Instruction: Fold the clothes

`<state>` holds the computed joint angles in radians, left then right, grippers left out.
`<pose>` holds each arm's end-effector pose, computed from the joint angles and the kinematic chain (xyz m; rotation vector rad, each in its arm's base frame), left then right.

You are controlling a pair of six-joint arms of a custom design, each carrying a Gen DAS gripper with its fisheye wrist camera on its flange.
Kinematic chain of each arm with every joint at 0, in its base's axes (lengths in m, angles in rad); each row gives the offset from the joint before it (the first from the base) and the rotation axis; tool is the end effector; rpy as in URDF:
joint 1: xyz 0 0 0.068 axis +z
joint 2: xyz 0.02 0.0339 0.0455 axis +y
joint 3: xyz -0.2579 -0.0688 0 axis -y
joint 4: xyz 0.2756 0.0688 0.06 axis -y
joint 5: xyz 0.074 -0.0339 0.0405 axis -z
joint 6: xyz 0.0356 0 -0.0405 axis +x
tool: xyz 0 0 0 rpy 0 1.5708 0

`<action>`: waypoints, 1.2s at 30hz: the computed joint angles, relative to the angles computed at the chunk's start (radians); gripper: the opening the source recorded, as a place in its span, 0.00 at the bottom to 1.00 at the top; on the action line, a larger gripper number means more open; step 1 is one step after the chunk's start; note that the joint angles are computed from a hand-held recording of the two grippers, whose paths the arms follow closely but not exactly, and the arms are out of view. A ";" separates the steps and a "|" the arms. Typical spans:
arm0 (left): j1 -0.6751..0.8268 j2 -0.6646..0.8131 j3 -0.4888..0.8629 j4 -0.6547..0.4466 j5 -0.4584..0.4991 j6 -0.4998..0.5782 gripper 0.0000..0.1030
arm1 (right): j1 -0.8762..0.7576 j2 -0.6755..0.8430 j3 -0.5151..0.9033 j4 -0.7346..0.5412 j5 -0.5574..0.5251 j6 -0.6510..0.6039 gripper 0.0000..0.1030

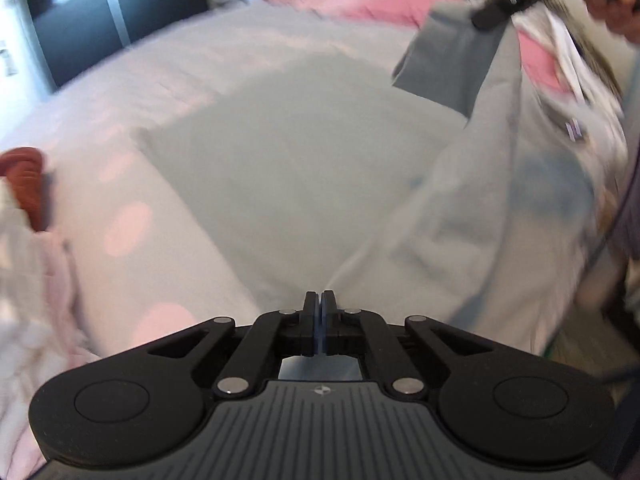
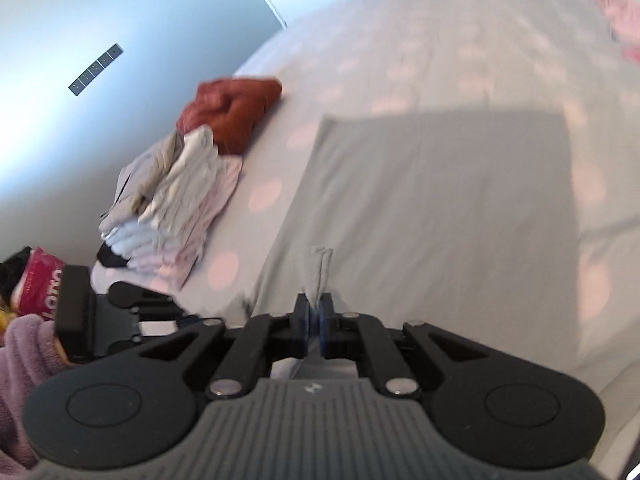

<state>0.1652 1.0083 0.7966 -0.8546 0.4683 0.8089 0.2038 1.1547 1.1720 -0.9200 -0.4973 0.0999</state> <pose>0.2153 0.0196 0.2398 0.9276 2.3008 -0.2232 0.2468 0.0683 0.3315 -0.3437 2.4419 0.7455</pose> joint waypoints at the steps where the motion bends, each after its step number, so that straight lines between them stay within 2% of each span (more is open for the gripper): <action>1: 0.019 -0.009 0.011 -0.001 0.021 -0.018 0.00 | -0.008 0.008 0.032 0.002 0.015 -0.023 0.05; 3: 0.052 -0.026 0.029 0.000 0.057 -0.044 0.00 | -0.042 0.023 0.079 -0.007 0.016 -0.048 0.05; 5: 0.057 -0.040 0.031 0.012 0.053 -0.060 0.00 | -0.080 0.028 0.104 -0.037 0.034 -0.097 0.05; 8: 0.064 -0.065 0.018 0.023 0.036 -0.068 0.02 | -0.133 0.009 0.055 -0.074 0.088 -0.191 0.05; 10: 0.066 -0.025 0.037 -0.003 0.024 -0.055 0.18 | -0.174 -0.005 -0.020 -0.104 0.092 -0.243 0.05; 14: 0.095 0.029 0.053 -0.053 0.038 0.040 0.25 | -0.241 -0.016 -0.185 -0.156 0.122 -0.324 0.06; 16: 0.086 0.049 0.050 -0.073 0.029 0.052 0.33 | -0.262 -0.016 -0.223 -0.175 0.134 -0.359 0.06; 18: 0.067 0.059 0.035 -0.077 0.011 0.063 0.38 | -0.288 -0.017 -0.243 -0.195 0.142 -0.389 0.13; 22: 0.024 0.052 0.008 -0.081 -0.026 0.077 0.38 | -0.355 -0.011 -0.235 -0.246 0.159 -0.442 0.17; 24: 0.008 0.047 0.002 -0.088 -0.033 0.086 0.38 | -0.362 -0.012 -0.221 -0.271 0.199 -0.461 0.33; 26: -0.003 0.042 -0.004 -0.080 -0.038 0.085 0.38 | -0.362 -0.007 -0.204 -0.297 0.244 -0.485 0.33; 28: -0.020 0.045 -0.010 -0.060 -0.047 0.072 0.38 | -0.375 -0.006 -0.186 -0.305 0.245 -0.500 0.33; 32: -0.045 0.048 -0.015 -0.044 -0.081 0.054 0.38 | -0.329 0.040 -0.134 -0.234 0.230 -0.512 0.33; 36: -0.057 0.038 -0.019 -0.040 -0.093 0.047 0.38 | -0.242 0.151 -0.092 -0.143 0.257 -0.550 0.33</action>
<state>0.1081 1.0461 0.7776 -0.8942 0.3756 0.8559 -0.0379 1.3060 1.0801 -1.0627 -0.2404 -0.4498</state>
